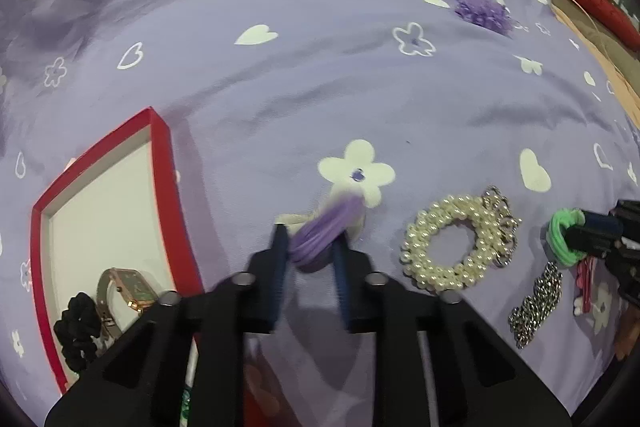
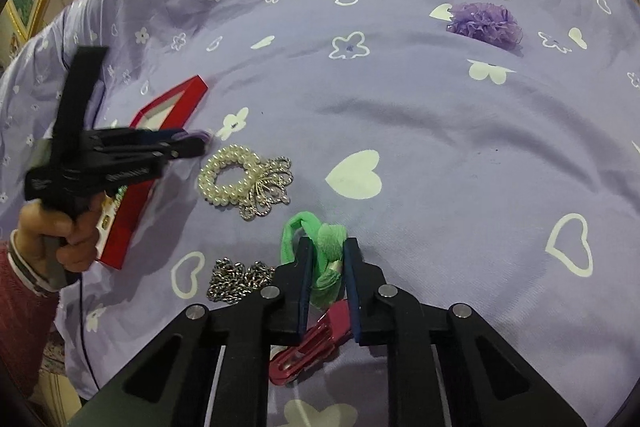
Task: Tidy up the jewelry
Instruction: 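Grasp the purple hair tie with the left tool while the right tool grasps the green hair tie, then carry both hair ties into the tray and open both tools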
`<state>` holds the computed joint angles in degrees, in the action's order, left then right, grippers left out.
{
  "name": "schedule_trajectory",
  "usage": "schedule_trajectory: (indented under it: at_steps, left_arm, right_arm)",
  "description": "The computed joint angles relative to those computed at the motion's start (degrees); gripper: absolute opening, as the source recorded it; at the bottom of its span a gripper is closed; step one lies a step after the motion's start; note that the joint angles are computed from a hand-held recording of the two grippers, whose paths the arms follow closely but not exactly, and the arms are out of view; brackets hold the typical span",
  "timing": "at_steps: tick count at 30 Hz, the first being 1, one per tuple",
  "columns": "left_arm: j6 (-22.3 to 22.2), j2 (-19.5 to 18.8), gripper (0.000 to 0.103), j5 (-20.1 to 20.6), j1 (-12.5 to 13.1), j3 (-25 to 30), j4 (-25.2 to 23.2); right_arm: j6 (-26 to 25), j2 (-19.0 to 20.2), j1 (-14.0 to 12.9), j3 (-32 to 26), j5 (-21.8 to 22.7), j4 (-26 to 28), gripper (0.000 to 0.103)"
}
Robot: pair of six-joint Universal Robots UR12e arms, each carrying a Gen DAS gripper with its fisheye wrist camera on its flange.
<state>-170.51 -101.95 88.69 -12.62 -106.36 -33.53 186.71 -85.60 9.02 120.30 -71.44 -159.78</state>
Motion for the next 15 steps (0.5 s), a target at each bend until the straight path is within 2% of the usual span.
schedule_trajectory:
  at_steps: [8, 15]
  left_arm:
    - [-3.5, 3.5, 0.008, -2.9, 1.1, -3.8, 3.0]
    - [-10.4, 8.9, 0.008, -6.5, 3.5, -8.9, 5.8]
  right_arm:
    - [0.5, -1.1, 0.3, 0.6, 1.2, -2.8, 0.014]
    - [0.5, -1.3, 1.9, 0.4, 3.0, -4.6, 0.014]
